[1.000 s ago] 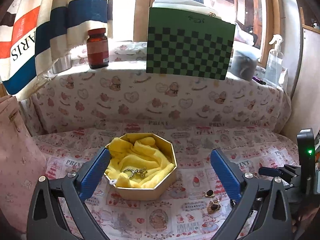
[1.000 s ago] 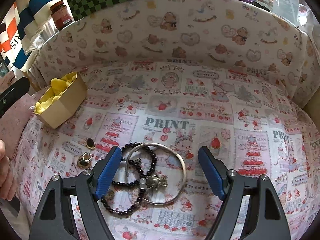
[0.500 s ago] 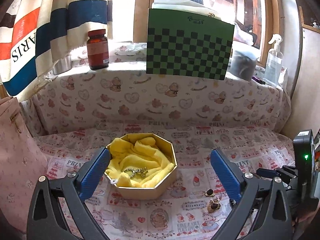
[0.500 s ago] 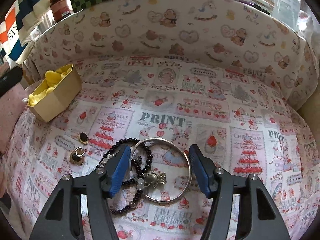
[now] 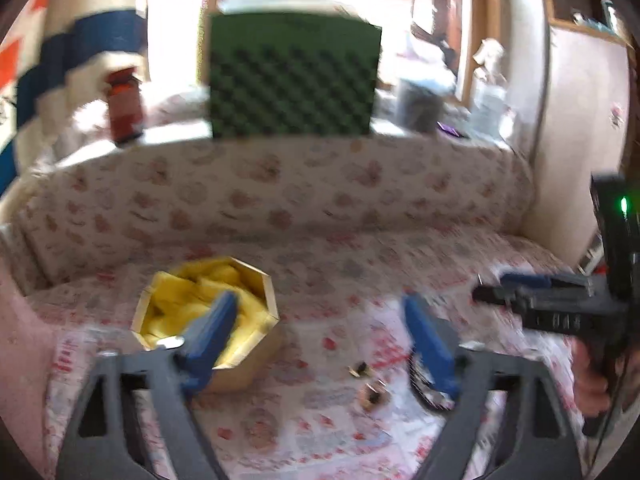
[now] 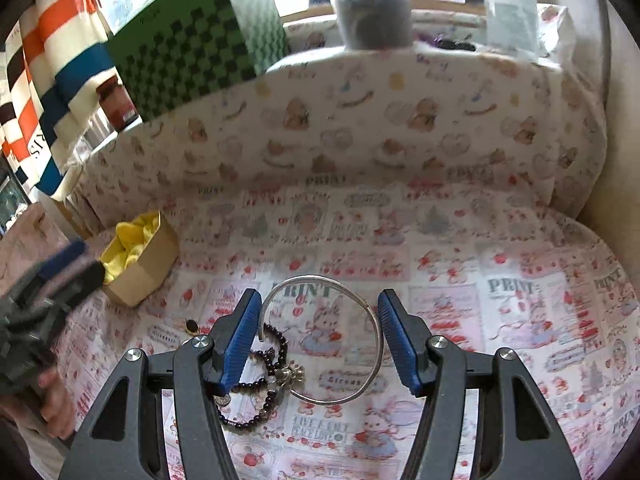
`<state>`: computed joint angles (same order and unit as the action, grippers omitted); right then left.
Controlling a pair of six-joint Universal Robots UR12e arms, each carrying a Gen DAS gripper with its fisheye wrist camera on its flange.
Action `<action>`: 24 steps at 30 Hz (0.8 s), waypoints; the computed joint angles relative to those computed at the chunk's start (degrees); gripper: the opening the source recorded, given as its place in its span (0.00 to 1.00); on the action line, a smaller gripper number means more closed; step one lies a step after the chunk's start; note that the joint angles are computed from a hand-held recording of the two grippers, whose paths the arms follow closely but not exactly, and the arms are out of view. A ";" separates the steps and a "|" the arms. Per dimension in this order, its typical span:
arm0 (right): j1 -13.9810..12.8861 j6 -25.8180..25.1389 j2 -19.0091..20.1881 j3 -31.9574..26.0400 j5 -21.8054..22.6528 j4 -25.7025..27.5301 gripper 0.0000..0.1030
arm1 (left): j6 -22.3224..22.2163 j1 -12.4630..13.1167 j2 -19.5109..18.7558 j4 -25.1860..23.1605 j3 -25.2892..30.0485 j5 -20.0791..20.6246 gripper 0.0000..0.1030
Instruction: Organize jewelry
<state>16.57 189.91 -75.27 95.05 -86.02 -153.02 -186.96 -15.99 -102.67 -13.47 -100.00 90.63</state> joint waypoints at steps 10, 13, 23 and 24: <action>-0.25 0.47 -0.17 -0.06 0.03 0.29 0.61 | -1.47 2.39 -1.96 -19.18 4.27 -16.34 0.19; 0.06 -0.09 -0.25 0.14 -0.55 -0.36 0.61 | -0.66 1.28 -2.35 -19.05 4.78 -13.01 0.19; 0.05 0.04 -0.23 0.13 -0.80 -0.60 0.61 | 0.19 0.94 -3.31 -20.84 5.71 -10.02 0.15; 0.02 0.08 -0.23 0.15 -0.79 -0.60 0.61 | 0.09 1.04 -3.38 -21.42 5.84 -10.32 0.14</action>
